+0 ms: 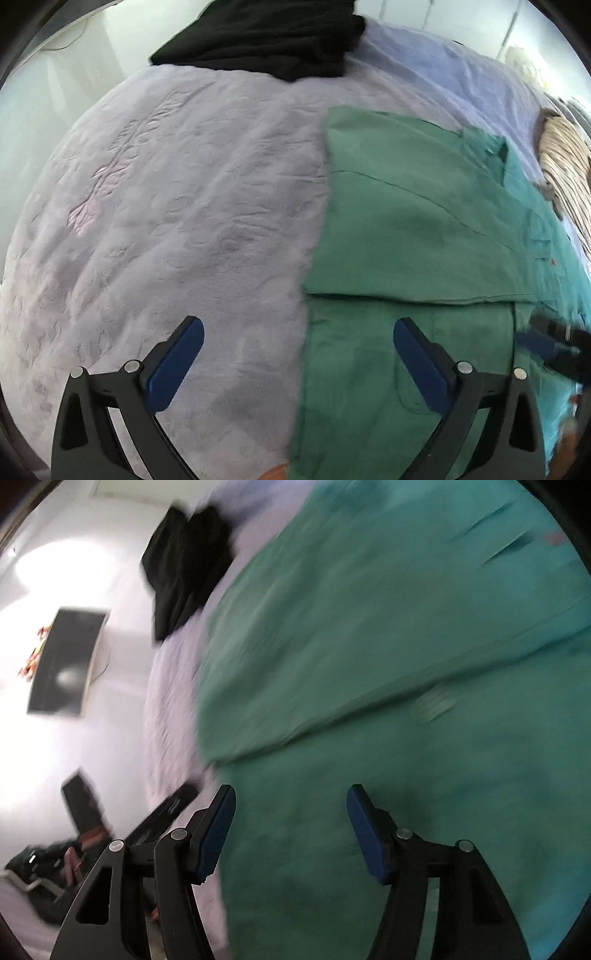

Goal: Fold large clothes

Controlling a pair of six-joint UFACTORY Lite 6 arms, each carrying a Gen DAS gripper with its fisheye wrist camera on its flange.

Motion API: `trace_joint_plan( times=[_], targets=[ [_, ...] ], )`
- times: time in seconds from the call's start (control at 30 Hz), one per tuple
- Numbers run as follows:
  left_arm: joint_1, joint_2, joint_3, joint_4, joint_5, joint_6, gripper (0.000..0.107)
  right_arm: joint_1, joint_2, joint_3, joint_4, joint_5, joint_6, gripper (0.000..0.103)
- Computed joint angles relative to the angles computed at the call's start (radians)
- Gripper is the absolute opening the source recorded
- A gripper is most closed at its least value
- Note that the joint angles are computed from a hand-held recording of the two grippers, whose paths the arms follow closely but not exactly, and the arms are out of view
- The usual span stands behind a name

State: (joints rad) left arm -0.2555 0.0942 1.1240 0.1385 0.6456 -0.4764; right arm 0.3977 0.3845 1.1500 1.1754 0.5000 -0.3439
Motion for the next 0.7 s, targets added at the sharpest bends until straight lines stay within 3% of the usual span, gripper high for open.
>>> trace_joint_plan(
  times=[0.2, 0.23, 0.27, 0.43, 0.6, 0.63, 0.7],
  targets=[
    [-0.015, 0.06, 0.048, 0.029, -0.007, -0.04, 0.103, -0.247, -0.1, -0.095, -0.235, -0.07, 0.187, 0.065],
    [-0.011, 0.078, 0.06, 0.023, -0.003, -0.034, 0.103, -0.285, -0.097, -0.1, -0.218, -0.06, 0.163, 0.045],
    [-0.015, 0.089, 0.07, 0.019, 0.005, -0.033, 0.103, -0.324, -0.08, -0.089, -0.211, -0.039, 0.147, 0.004],
    [-0.078, 0.099, 0.065, -0.001, 0.034, -0.045, 0.103, -0.401, -0.074, -0.056, -0.431, -0.033, 0.257, 0.001],
    [-0.22, 0.064, 0.035, 0.046, 0.059, -0.132, 0.103, -0.425, -0.154, -0.131, -0.365, 0.0, 0.236, 0.002],
    [-0.257, 0.079, 0.054, 0.057, 0.068, -0.145, 0.103, -0.441, -0.19, -0.171, -0.32, 0.019, 0.189, 0.005],
    [-0.317, 0.123, 0.112, 0.064, 0.092, -0.152, 0.103, -0.483, -0.267, -0.263, -0.222, 0.069, 0.083, 0.026]
  ],
)
